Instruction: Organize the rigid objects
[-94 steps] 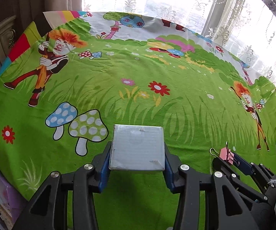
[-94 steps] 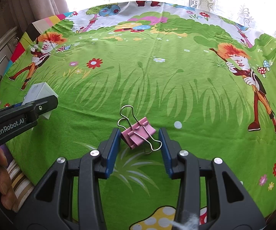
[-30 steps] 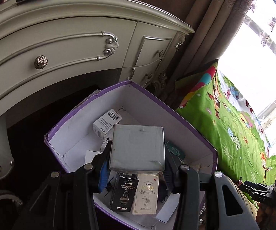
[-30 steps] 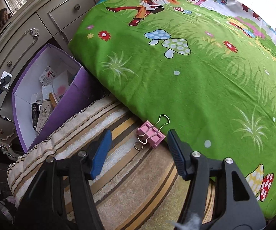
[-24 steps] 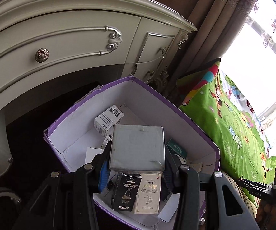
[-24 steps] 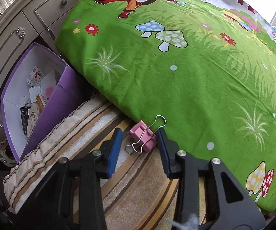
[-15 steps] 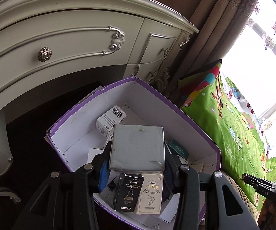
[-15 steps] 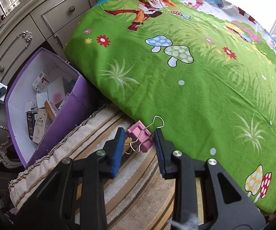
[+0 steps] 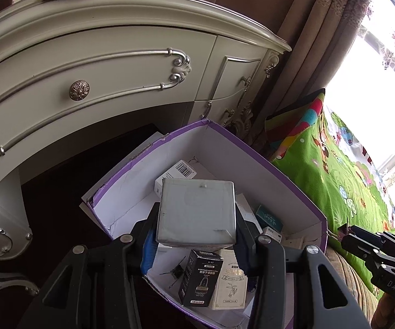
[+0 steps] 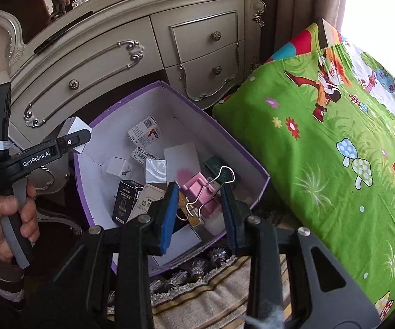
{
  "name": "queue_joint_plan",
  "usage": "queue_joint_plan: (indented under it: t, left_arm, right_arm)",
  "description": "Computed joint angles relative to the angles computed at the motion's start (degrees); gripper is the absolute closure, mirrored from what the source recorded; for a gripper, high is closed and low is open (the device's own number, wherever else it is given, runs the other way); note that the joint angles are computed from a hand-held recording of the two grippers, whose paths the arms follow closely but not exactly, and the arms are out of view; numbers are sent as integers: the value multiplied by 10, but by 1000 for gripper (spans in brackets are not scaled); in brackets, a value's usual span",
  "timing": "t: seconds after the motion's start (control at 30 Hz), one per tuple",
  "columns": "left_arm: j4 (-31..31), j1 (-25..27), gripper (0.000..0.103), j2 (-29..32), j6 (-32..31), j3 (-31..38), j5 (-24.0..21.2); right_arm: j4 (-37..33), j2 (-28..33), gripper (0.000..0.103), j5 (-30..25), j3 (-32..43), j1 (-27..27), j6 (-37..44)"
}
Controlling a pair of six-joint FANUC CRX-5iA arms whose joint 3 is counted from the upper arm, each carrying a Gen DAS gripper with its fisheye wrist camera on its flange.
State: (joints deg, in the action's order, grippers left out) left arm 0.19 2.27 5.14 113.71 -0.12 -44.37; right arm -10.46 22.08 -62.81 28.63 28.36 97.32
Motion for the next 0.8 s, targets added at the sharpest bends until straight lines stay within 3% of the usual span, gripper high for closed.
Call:
queue_joint_plan:
  t: [0.17,0.27,0.4,0.47,0.6,0.8]
  left_arm:
    - [-8,0,52,9,3,11,-21]
    - [-18,-6,37,17,4,21,-37]
    - [-42,-26,30,27,6,41,-64]
    - [-43,-35,29,28,-6,47,-72]
    - [-62,-55,17,16,-11,51,-85]
    - [-53,-62,13,-18,2,31,-106]
  right_arm:
    - [-4,5,64,13,-8,19,-8]
    - [7,-1,40,23,-24,24,-15]
    - [21,-18,30,45,-50,27,-36]
    - [27,-30,28,57,-68,29,-44]
    - [29,-56,27,81,-104,28,-60]
    - [43,-104,25,133,-176,25,-101]
